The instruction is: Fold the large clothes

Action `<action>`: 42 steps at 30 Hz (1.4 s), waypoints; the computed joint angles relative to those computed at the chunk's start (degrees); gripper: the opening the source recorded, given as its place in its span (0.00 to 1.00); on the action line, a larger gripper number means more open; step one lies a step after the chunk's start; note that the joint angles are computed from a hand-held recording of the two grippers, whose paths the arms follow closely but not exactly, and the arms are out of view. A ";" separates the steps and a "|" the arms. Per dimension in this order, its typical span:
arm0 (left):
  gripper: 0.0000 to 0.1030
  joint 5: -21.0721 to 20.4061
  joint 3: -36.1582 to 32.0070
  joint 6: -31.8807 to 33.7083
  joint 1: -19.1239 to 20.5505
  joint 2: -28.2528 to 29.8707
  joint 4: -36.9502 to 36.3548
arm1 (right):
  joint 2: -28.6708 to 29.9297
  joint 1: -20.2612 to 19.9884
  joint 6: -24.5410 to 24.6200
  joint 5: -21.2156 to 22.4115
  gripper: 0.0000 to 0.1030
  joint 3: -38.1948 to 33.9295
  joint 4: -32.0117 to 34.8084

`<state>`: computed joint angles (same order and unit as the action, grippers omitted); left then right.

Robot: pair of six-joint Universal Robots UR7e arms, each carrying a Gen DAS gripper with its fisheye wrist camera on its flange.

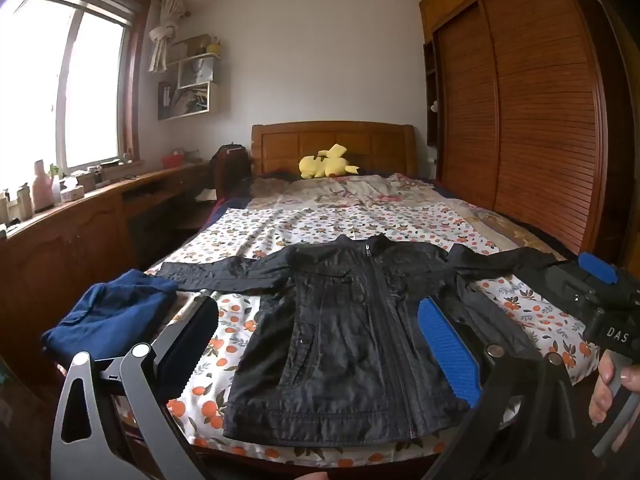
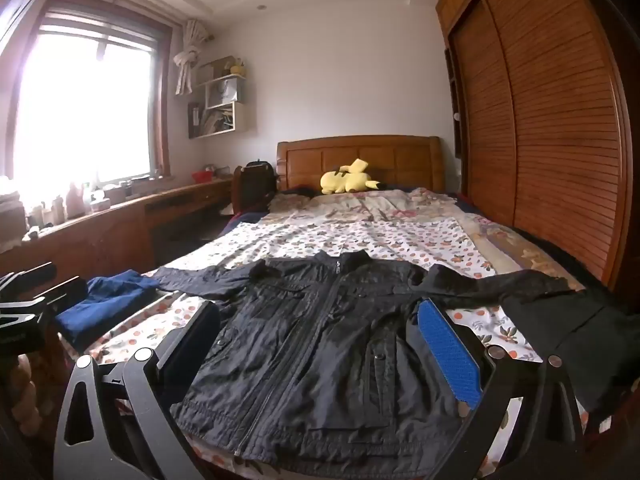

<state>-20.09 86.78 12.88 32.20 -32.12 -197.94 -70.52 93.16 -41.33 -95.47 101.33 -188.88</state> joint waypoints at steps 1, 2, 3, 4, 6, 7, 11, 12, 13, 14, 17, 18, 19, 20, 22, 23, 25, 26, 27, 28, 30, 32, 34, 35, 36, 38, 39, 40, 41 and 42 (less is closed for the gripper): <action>0.98 -0.07 0.02 0.24 0.00 -0.01 0.04 | 0.00 0.05 -0.31 -0.16 0.93 -0.03 0.04; 0.98 0.01 -0.04 0.39 0.00 0.04 -0.02 | -0.02 0.03 -0.45 -0.06 0.93 -0.02 0.04; 0.98 0.03 -0.08 0.51 0.00 0.09 -0.19 | -0.05 0.03 -0.42 -0.04 0.93 -0.03 0.10; 0.98 -0.05 -0.06 0.54 0.00 0.07 -0.27 | -0.07 0.03 -0.39 -0.08 0.93 -0.05 0.13; 0.98 0.04 -0.06 0.42 -0.01 0.06 -0.13 | -0.16 0.00 -0.34 -0.01 0.93 -0.09 0.32; 0.98 0.02 -0.08 0.46 0.00 0.08 -0.18 | -0.21 -0.02 -0.30 0.02 0.93 -0.11 0.40; 0.98 -0.13 0.02 0.20 0.01 -0.01 -0.01 | -0.13 0.12 -0.50 -0.24 0.93 -0.03 0.05; 0.98 -0.19 0.05 0.22 0.01 -0.02 -0.03 | -0.15 0.14 -0.49 -0.23 0.93 0.04 -0.03; 0.98 -0.08 -0.03 0.28 0.01 0.03 0.00 | -0.14 0.11 -0.46 -0.26 0.93 -0.02 0.12; 0.98 -0.08 -0.07 0.34 0.00 0.07 -0.04 | -0.12 0.12 -0.50 -0.28 0.93 -0.01 0.07; 0.98 -0.19 -0.02 0.22 0.01 0.02 -0.03 | -0.18 0.09 -0.40 -0.16 0.93 0.08 0.09; 0.98 -0.19 -0.02 0.22 0.01 0.02 -0.03 | -0.17 0.09 -0.42 -0.19 0.93 0.10 0.06; 0.98 -0.12 -0.05 0.33 0.01 0.06 -0.13 | -0.18 0.10 -0.44 -0.19 0.93 0.13 0.04; 0.98 -0.07 -0.07 0.33 0.01 0.07 -0.09 | -0.18 0.04 -0.36 -0.08 0.93 0.12 0.05; 0.98 -0.13 -0.03 0.29 0.01 0.04 -0.11 | -0.11 0.02 -0.41 -0.12 0.93 0.06 0.06; 0.98 -0.13 -0.02 0.12 0.02 0.02 0.05 | -0.11 -0.03 -0.40 -0.04 0.93 0.06 0.03; 0.98 -0.12 -0.03 0.14 0.01 0.03 0.06 | -0.06 -0.06 -0.40 -0.04 0.93 0.02 0.02; 0.98 -0.09 -0.10 0.16 -0.01 0.07 0.12 | -0.05 -0.08 -0.40 -0.02 0.93 0.00 0.05; 0.98 -0.05 -0.11 0.07 -0.01 0.07 0.25 | -0.04 -0.09 -0.39 -0.03 0.93 -0.01 0.10; 0.98 -0.09 -0.08 0.13 -0.01 0.05 0.18 | -0.04 -0.08 -0.40 -0.07 0.93 0.00 0.10; 0.98 -0.08 -0.09 0.13 0.00 0.06 0.11 | -0.03 -0.11 -0.41 -0.02 0.93 -0.03 0.14; 0.98 -0.12 -0.10 -0.12 0.00 0.04 0.38 | -0.06 -0.06 -0.38 -0.09 0.93 -0.01 0.10; 0.98 -0.09 -0.08 0.14 -0.04 0.07 0.11 | -0.12 -0.02 -0.33 -0.13 0.93 0.02 0.17; 0.98 -0.10 -0.13 0.28 -0.04 0.11 0.00 | -0.14 -0.02 -0.30 -0.10 0.93 0.05 0.11; 0.98 -0.16 -0.09 0.19 0.00 0.06 0.09 | -0.16 0.00 -0.30 -0.09 0.93 0.08 0.12; 0.98 -0.25 -0.04 0.02 0.00 0.02 0.24 | -0.19 0.03 -0.32 -0.13 0.93 0.08 0.16; 0.98 -0.34 0.01 -0.17 0.01 -0.04 0.41 | -0.23 0.04 -0.33 -0.10 0.93 0.11 0.19; 0.98 -0.51 -0.63 0.28 0.11 0.56 0.07 | -0.22 0.04 -0.32 -0.14 0.93 0.08 0.17; 0.98 -0.48 -0.87 0.72 0.10 0.79 -0.28 | -0.20 0.06 -0.36 -0.15 0.93 0.10 0.10; 0.98 -0.41 -0.40 0.84 -0.02 0.62 -0.65 | -0.24 0.06 -0.29 -0.12 0.93 0.10 0.17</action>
